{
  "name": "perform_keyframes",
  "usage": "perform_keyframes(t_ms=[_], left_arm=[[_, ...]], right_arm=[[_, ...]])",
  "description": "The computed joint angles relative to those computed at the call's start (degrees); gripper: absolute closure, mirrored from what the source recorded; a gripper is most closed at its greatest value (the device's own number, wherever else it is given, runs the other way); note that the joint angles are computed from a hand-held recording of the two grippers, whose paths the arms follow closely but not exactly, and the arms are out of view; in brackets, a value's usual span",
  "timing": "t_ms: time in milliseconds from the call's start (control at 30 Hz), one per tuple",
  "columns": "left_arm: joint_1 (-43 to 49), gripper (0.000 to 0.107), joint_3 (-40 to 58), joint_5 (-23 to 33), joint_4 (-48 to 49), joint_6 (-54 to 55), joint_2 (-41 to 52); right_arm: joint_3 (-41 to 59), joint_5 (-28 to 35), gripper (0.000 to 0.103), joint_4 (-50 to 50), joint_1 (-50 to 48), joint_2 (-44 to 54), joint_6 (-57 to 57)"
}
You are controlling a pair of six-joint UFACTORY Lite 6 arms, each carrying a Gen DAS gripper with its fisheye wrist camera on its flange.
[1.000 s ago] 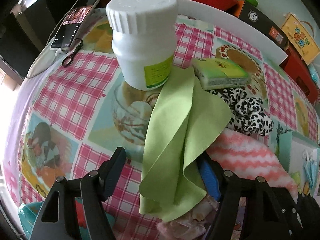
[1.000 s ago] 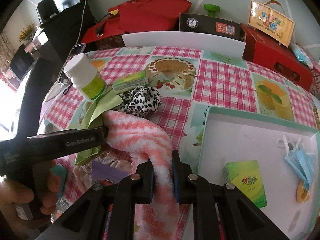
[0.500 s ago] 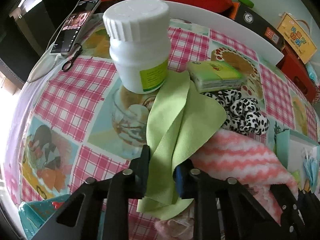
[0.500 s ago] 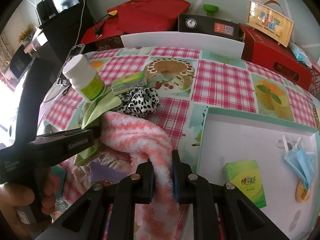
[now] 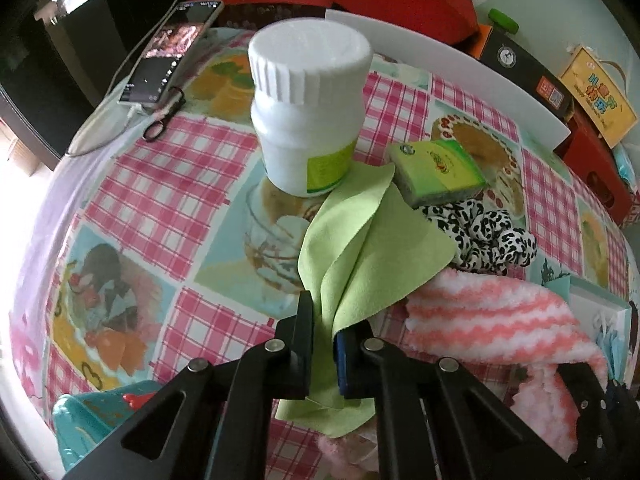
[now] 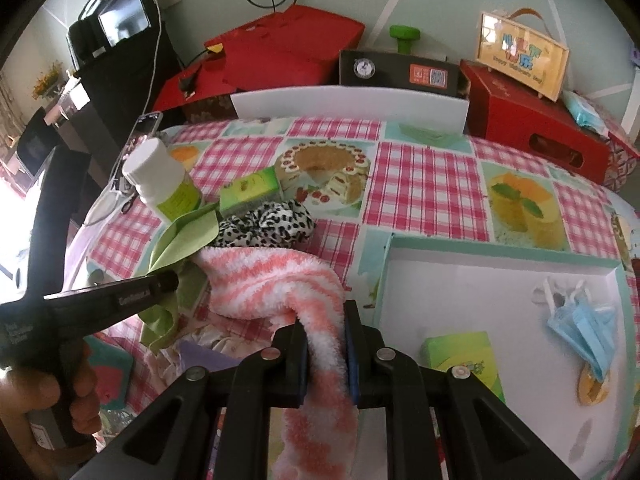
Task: Organize soft objects
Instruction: 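Lift the fuzzy towel with the right gripper while the left carries the green cloth over the tray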
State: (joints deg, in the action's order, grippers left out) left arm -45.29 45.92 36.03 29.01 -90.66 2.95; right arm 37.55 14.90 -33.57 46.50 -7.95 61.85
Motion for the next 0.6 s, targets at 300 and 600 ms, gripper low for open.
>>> perform_keyframes(t_ms=[300, 600], left_arm=[[-2.27, 0.099, 0.73, 4.55, 2.64, -2.07, -3.59], [-7.85, 0.099, 3.07, 12.66, 6.19, -5.37, -9.96]], right_arm=[[-0.88, 1.81, 0.087, -11.58, 3.05, -4.75, 12.10], [-1.14, 7.58, 0.087, -15.51, 6.45, -11.97, 16.19]])
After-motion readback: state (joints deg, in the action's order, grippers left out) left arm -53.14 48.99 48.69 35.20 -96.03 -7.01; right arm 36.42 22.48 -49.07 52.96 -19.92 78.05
